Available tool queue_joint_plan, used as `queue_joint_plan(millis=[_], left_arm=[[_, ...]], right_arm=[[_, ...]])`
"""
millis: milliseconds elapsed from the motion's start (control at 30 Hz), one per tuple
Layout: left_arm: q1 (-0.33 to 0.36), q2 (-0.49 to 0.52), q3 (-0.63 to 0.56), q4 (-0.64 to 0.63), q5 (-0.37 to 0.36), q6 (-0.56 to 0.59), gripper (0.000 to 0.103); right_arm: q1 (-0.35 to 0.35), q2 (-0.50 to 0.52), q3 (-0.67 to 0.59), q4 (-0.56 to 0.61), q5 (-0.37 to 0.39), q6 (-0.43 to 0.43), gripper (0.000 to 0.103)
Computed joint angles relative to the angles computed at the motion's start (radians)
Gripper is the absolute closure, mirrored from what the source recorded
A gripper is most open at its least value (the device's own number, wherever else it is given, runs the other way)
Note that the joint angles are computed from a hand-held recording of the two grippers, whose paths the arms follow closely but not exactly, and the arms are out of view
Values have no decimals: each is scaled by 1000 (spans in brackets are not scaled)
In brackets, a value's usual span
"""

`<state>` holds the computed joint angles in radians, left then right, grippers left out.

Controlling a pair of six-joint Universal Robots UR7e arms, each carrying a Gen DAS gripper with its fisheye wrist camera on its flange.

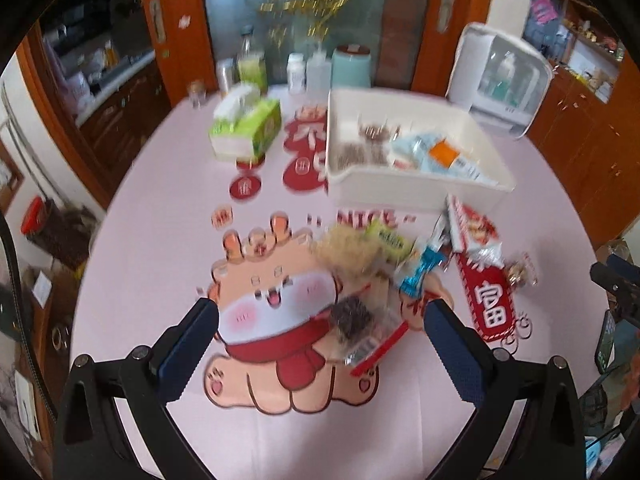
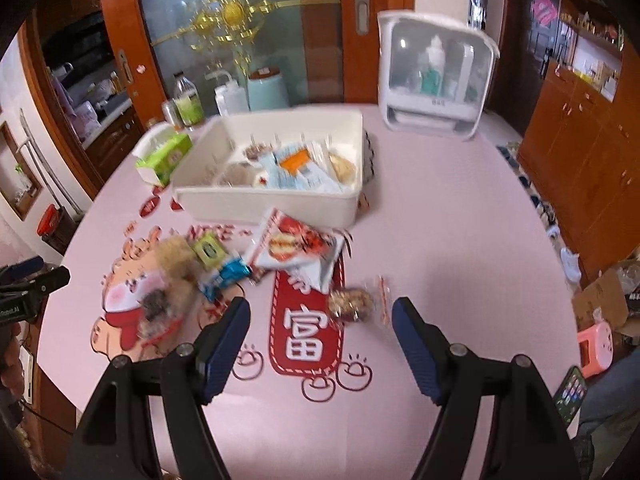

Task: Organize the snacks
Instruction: 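Move both tools back over the remaining snacks on the table, then grasp the dark-filled red-edged packet with left tool while right tool grasps the small nut bag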

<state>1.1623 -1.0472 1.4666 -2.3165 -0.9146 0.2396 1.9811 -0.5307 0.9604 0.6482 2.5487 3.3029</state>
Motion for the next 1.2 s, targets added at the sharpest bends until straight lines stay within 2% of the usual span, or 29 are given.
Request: queue_joint_plan(millis=[133, 300, 633, 800, 933, 1000, 1100, 1167, 1200], left_arm=[[30, 52, -14, 53, 41, -75, 1], [56, 111, -34, 102, 51, -158, 1], [81, 232, -120, 160, 65, -302, 4], [94, 270, -167, 205, 67, -370, 10], [107, 290, -197, 224, 41, -412, 12], [111, 296, -208, 227, 27, -412, 22], [115, 300, -208, 211, 7, -399, 27], [117, 303, -215, 205, -1, -388, 30], [117, 308, -217, 201, -4, -388, 31]], right_arm=[[-51, -6, 28, 3, -55, 16, 29], [-115, 12, 21, 30, -111, 19, 29], [-218, 98, -113, 141, -185, -36, 29], [-246, 174, -231, 226, -206, -56, 29], [-255, 219, -301, 276, -206, -69, 29], [-260, 237, -328, 299, -209, -65, 29], [-257, 247, -337, 289, -182, -89, 40], [-250, 261, -356, 291, -145, -116, 55], [-250, 260, -355, 287, -146, -124, 55]])
